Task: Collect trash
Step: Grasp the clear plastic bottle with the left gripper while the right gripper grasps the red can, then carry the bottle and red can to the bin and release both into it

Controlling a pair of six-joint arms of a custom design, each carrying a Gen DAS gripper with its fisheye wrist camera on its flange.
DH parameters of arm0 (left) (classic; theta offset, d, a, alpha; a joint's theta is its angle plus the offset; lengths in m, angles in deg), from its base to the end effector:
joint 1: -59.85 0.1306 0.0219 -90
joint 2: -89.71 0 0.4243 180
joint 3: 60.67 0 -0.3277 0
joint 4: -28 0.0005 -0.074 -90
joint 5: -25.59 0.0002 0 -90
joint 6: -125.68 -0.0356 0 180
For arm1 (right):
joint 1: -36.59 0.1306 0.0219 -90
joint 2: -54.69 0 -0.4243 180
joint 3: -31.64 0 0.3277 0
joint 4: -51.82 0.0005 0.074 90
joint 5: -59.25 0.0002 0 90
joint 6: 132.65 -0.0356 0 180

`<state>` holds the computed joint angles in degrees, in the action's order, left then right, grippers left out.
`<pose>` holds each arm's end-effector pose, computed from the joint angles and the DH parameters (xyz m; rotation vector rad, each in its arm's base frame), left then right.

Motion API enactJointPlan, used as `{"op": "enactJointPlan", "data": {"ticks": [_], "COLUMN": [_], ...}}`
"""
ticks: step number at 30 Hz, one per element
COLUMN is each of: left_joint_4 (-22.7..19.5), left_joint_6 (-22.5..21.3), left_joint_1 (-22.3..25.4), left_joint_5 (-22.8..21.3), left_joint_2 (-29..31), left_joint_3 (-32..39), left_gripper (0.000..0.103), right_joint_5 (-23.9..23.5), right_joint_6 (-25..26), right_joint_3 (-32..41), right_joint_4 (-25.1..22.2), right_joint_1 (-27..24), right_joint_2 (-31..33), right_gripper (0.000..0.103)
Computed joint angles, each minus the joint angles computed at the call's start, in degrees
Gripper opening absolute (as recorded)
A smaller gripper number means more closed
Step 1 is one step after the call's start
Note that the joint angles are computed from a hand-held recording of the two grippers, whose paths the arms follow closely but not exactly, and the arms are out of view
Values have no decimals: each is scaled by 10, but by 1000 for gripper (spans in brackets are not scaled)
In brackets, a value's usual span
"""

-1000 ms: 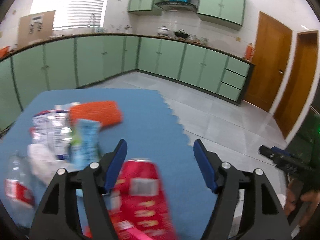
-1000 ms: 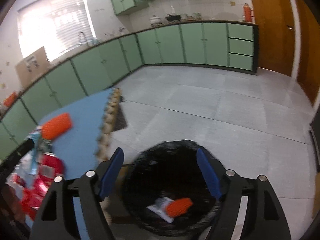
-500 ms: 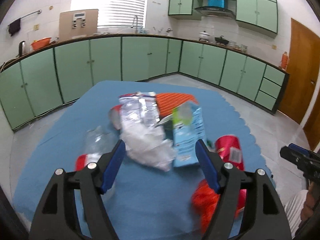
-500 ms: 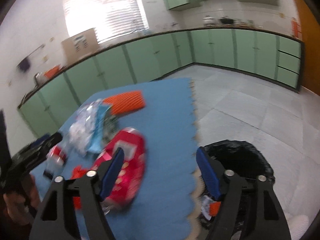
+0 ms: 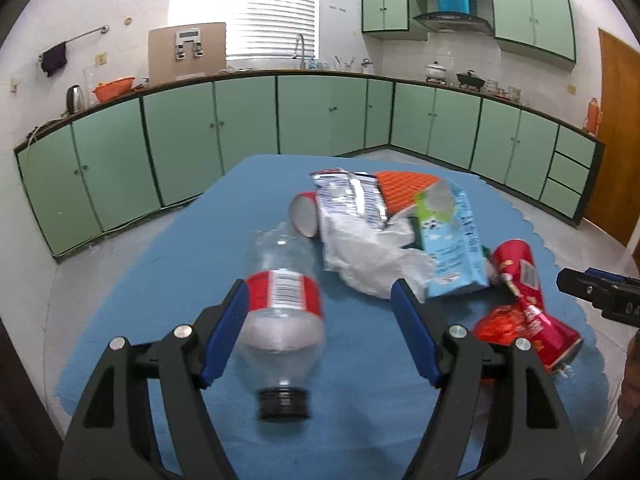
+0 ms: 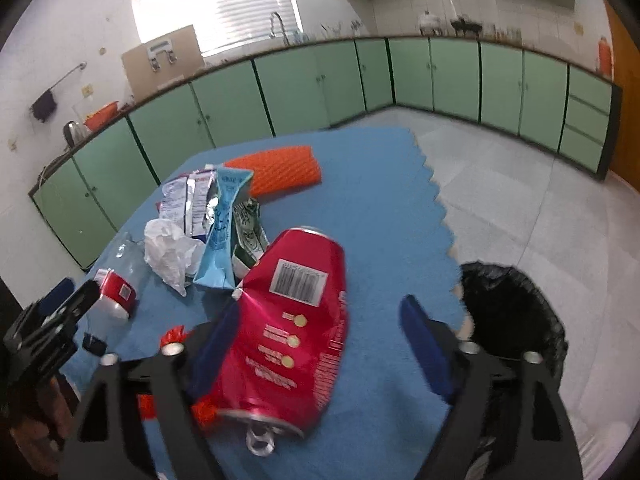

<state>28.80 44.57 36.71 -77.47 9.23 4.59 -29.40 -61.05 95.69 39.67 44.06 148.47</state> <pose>0.4200 -0.1713 0.3045 0.1344 2.1347 -0.0819 0.4125 0.0527 0.3182 0.2321 2.2984 0.2044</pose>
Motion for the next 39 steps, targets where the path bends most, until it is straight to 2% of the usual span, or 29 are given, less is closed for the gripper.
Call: {"op": "enactJointPlan", "data": {"ticks": [2,8,17,24,26,28,31,39], "left_joint_4": [-1,-6,-35,-94,-101,-114,-123,-117], "left_joint_6": [2,8,16,30,37,42,53,58], "left_joint_1": [9,26,46,53,55,57,59,58], "left_joint_5": [3,18,61,74,77,85,97,98], "left_joint_2": [-1,6,45,80,86,93,99,100], "left_joint_3": [-2,2,35,80,86,95,102,100], "left_gripper": [72,74,81,81,76,62,61,60], "right_joint_5": [-1,38,56,71,74,74,60,58], "right_joint_6": [-6,-12,-10,3,5,6,6,-1], "right_joint_3": [18,59,62,65,64,66,70,88], "right_joint_4": [-18,-65,-68,-63,-60,-61,-70,-97], "right_joint_1": [5,26,33,35,35,34,32,31], "right_joint_2": [15,49,53,53,53,54,59,78], "right_gripper": [87,93,93,93,93,93,93,96]}}
